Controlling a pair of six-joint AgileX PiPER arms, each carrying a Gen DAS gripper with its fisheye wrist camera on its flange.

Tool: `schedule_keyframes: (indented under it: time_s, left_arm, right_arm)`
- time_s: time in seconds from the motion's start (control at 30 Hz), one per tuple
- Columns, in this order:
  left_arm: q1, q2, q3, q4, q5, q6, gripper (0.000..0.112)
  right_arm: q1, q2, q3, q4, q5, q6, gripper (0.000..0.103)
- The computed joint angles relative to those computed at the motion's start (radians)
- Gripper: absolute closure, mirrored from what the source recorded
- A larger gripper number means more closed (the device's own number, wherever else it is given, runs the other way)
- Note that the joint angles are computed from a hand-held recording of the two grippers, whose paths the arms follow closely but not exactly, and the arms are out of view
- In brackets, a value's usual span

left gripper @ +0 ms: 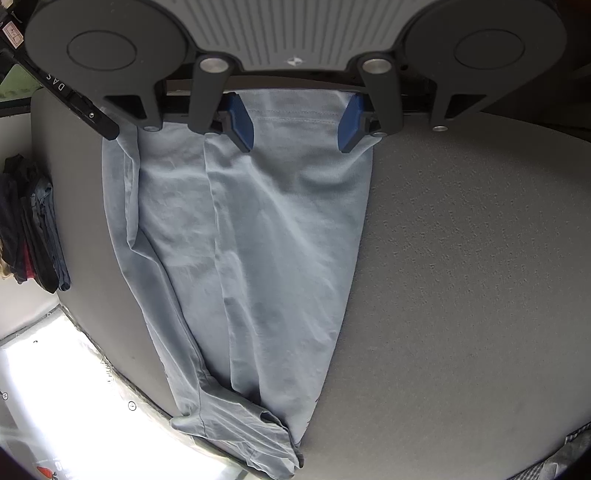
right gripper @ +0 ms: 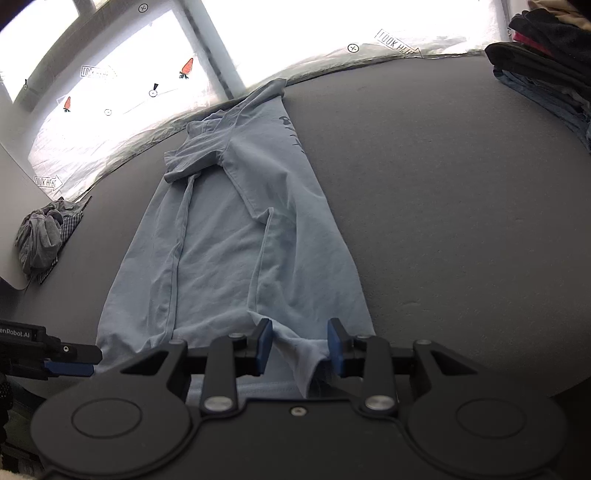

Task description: Fold clothes

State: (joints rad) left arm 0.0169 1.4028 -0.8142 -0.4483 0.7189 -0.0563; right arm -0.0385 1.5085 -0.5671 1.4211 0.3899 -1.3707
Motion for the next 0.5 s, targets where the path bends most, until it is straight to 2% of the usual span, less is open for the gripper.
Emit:
schedule_keyframes:
  time_s: [0.2,0.4,0.43,0.47,0.5]
  left_arm:
    - [0.0,0.016,-0.013,0.004,0.01,0.008,0.06]
    - [0.008,0.016,-0.015,0.005,0.016,0.01,0.06]
    - [0.012,0.015,-0.015,0.005,0.018,0.012,0.06]
    - [0.015,0.014,-0.014,0.005,0.018,0.012,0.06]
    - [0.017,0.012,-0.013,0.007,0.018,0.011,0.06]
  right_arm:
    - [0.069,0.009,-0.018,-0.065,-0.025,0.013,0.069]
    - [0.219,0.04,-0.045,-0.232,-0.186,0.122,0.071]
    - [0.227,0.046,-0.051,-0.258,-0.191,0.143,0.075]
    - [0.225,0.053,-0.057,-0.256,-0.182,0.136,0.09]
    - [0.215,0.054,-0.058,-0.213,-0.163,0.092,0.095]
